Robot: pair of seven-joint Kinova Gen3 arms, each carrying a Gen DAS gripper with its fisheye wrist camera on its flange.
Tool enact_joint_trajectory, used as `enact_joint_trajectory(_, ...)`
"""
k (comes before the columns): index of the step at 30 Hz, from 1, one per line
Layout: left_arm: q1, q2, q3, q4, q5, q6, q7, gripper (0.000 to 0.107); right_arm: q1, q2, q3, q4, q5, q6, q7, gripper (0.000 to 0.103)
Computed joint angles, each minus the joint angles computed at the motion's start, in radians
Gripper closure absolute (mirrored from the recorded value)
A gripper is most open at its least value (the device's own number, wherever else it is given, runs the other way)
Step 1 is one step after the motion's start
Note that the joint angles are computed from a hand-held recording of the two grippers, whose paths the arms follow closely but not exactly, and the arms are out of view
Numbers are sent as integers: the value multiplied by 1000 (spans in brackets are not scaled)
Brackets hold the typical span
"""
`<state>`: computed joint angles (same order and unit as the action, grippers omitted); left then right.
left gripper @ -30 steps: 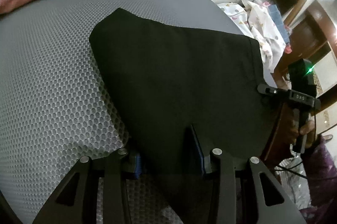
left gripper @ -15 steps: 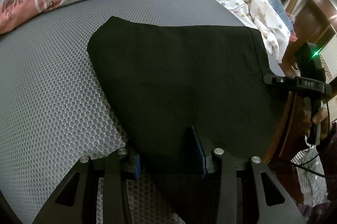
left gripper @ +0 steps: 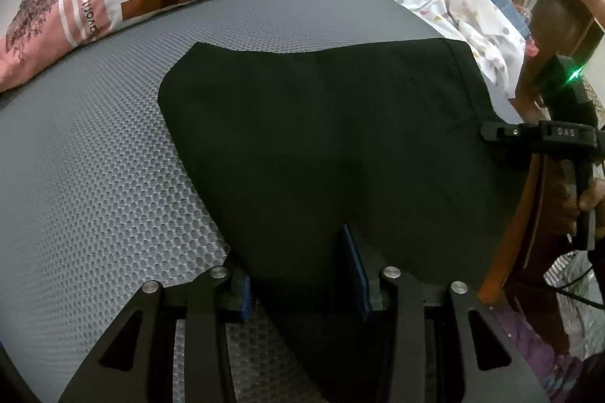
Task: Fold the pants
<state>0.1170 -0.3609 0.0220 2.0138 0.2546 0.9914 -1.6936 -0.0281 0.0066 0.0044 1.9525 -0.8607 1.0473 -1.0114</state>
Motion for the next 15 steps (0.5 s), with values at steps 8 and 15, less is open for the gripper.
enact_joint_trajectory(8,-13,-14,-2,-9,-45,29,-9,66,-23,-12,-13,15,-12,4,0,70)
enact_joint_trajectory(15,-18,-13,-26,-10,-29,42,-37,66,-47,-2,-22,-13,33,-4,-54,63)
